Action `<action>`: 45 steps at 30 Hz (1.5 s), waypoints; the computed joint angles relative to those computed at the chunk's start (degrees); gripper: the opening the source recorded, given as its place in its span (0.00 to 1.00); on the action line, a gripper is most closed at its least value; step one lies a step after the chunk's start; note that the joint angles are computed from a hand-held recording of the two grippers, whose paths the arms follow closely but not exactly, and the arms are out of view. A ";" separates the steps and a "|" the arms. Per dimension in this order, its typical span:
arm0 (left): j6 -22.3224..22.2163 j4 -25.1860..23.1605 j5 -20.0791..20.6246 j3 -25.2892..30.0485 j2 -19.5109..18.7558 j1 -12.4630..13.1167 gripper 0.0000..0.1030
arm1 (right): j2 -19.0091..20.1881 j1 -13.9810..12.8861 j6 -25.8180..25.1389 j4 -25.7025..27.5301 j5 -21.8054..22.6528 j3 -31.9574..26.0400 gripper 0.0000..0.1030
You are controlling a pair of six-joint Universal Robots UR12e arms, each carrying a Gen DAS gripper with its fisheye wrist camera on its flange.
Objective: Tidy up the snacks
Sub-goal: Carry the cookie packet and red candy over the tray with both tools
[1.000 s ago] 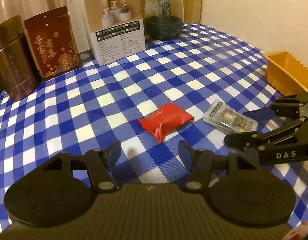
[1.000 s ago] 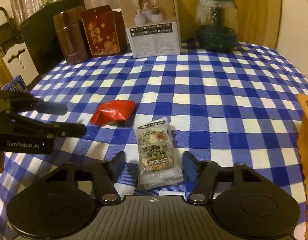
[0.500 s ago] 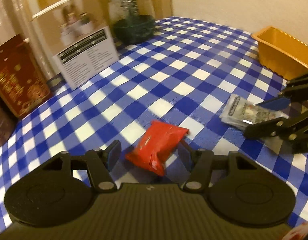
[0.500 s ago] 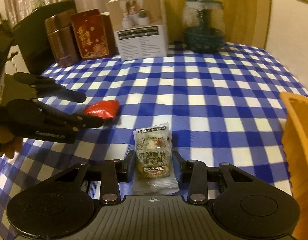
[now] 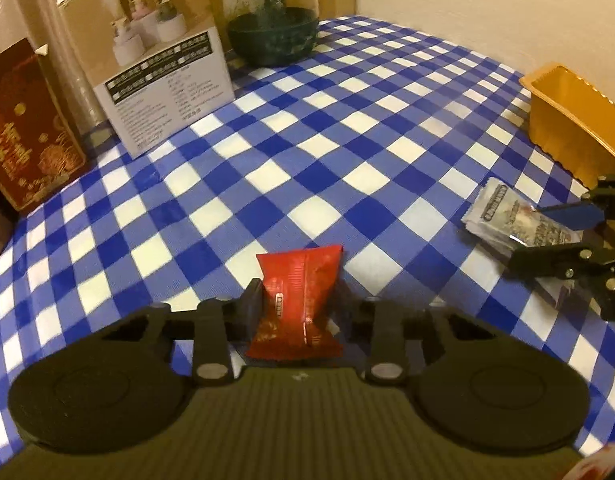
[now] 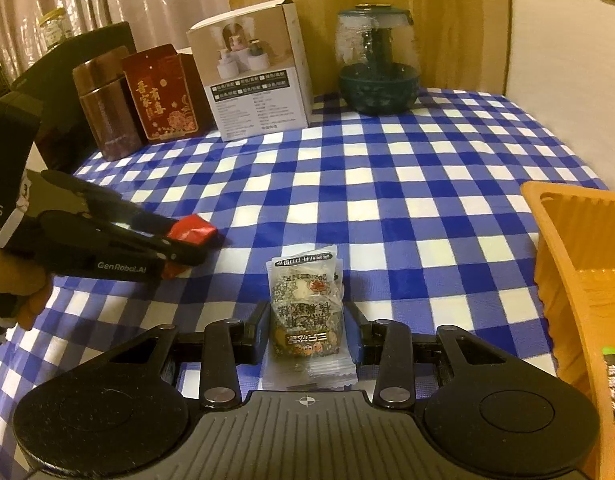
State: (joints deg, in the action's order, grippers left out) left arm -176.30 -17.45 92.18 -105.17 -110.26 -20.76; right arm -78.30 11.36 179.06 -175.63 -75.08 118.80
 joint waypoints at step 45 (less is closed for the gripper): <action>-33.64 -10.11 13.86 -3.61 14.42 -20.00 0.26 | -32.06 -7.79 5.08 13.34 0.33 17.54 0.38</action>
